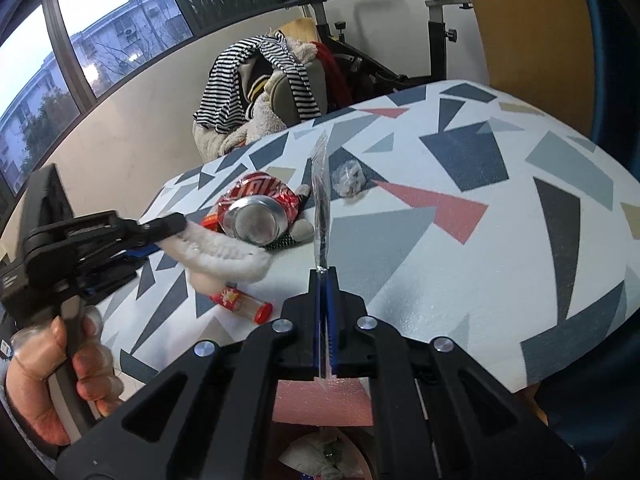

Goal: Collect trash
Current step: 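Carry both items over the brown bin and open both grippers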

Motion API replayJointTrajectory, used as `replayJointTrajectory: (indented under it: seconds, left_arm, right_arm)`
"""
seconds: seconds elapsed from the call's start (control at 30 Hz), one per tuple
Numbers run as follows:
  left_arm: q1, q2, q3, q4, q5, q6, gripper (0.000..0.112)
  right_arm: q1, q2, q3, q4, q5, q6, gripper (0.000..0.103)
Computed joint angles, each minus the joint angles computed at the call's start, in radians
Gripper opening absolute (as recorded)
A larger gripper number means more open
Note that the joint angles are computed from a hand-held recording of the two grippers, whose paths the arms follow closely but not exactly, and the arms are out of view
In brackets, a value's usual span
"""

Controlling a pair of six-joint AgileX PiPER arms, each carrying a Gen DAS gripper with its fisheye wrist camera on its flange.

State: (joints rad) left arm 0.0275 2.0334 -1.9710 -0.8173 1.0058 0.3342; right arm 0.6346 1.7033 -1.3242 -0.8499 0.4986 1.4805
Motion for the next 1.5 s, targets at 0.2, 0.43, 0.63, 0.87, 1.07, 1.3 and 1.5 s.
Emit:
replayJointTrajectory:
  seconds: [0.2, 0.43, 0.63, 0.87, 1.07, 1.3, 1.5]
  left_arm:
    - [0.058, -0.101, 0.079, -0.043, 0.034, 0.097, 0.012]
    - [0.133, -0.271, 0.308, -0.085, 0.064, 0.267, 0.012]
    - [0.163, -0.436, 0.555, -0.076, 0.059, 0.470, 0.012]
    - [0.153, -0.535, 0.756, -0.040, 0.021, 0.605, 0.012]
    - [0.153, -0.539, 0.829, -0.022, -0.012, 0.633, 0.012]
    - [0.148, -0.520, 0.859, 0.014, -0.040, 0.618, 0.013]
    - [0.147, -0.508, 0.867, 0.014, -0.046, 0.623, 0.015]
  right_arm:
    - [0.028, -0.037, 0.011, -0.028, 0.022, 0.011, 0.007]
    - [0.093, -0.082, 0.028, -0.054, 0.069, 0.012, 0.007]
    - [0.147, -0.101, 0.044, -0.084, 0.103, 0.033, 0.007]
    - [0.189, -0.107, 0.052, -0.099, 0.131, 0.050, 0.007]
    - [0.196, -0.103, 0.053, -0.088, 0.133, 0.042, 0.007]
    - [0.192, -0.094, 0.051, -0.067, 0.126, 0.027, 0.007]
    - [0.193, -0.092, 0.053, -0.065, 0.124, 0.027, 0.007]
